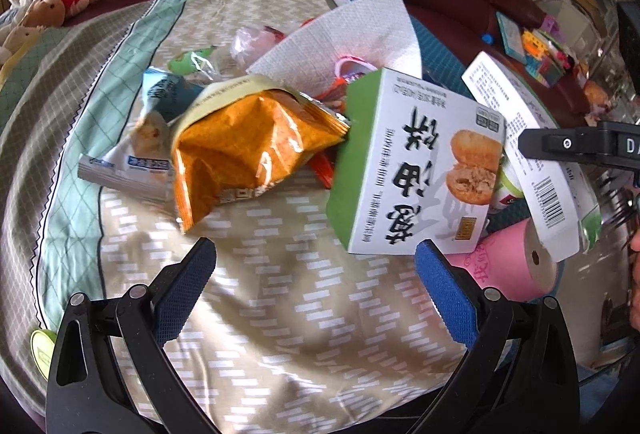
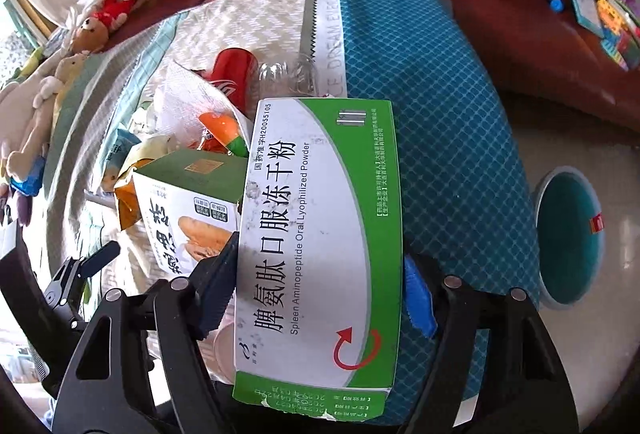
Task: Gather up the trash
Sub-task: 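Grasp the green-and-white medicine box with the right tool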
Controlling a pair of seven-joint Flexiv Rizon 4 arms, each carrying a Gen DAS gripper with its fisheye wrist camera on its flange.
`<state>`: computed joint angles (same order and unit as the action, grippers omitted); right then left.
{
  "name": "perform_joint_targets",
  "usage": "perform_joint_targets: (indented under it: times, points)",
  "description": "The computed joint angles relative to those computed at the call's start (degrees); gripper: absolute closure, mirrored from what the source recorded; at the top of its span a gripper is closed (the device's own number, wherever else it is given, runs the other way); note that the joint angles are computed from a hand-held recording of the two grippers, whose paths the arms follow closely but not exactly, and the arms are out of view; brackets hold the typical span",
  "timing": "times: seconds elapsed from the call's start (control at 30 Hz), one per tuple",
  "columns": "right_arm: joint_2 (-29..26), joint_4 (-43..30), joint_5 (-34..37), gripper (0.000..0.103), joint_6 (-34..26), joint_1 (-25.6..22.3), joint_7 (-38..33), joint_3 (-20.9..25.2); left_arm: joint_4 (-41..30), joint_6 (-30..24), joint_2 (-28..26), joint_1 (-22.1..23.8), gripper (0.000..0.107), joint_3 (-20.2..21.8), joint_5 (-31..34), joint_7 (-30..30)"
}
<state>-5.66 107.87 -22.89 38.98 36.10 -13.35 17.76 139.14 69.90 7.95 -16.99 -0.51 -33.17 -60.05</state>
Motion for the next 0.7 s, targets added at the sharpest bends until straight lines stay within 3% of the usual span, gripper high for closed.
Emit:
perform_joint_targets:
  times: [0.27, 0.5, 0.7]
  points:
    - [4.93, 5.44, -3.93, 0.034, 4.51, -1.53, 5.13, 0.37, -0.69, -1.75, 1.09, -0.10, 0.007, -0.87, 4.59, -3.28]
    - [11.59, 12.75, -4.00, 0.034, 7.81, -4.17, 10.39, 2.22, 0.64, -5.56, 5.11, -4.79, 0.007, -0.46, 1.26, 2.28]
    - [17.28, 18.97, -3.44, 0.034, 10.73, -6.15, 14.78, 4.20, 0.59, -8.71, 6.42, -7.74, 0.007, -2.25, 0.85, 3.40]
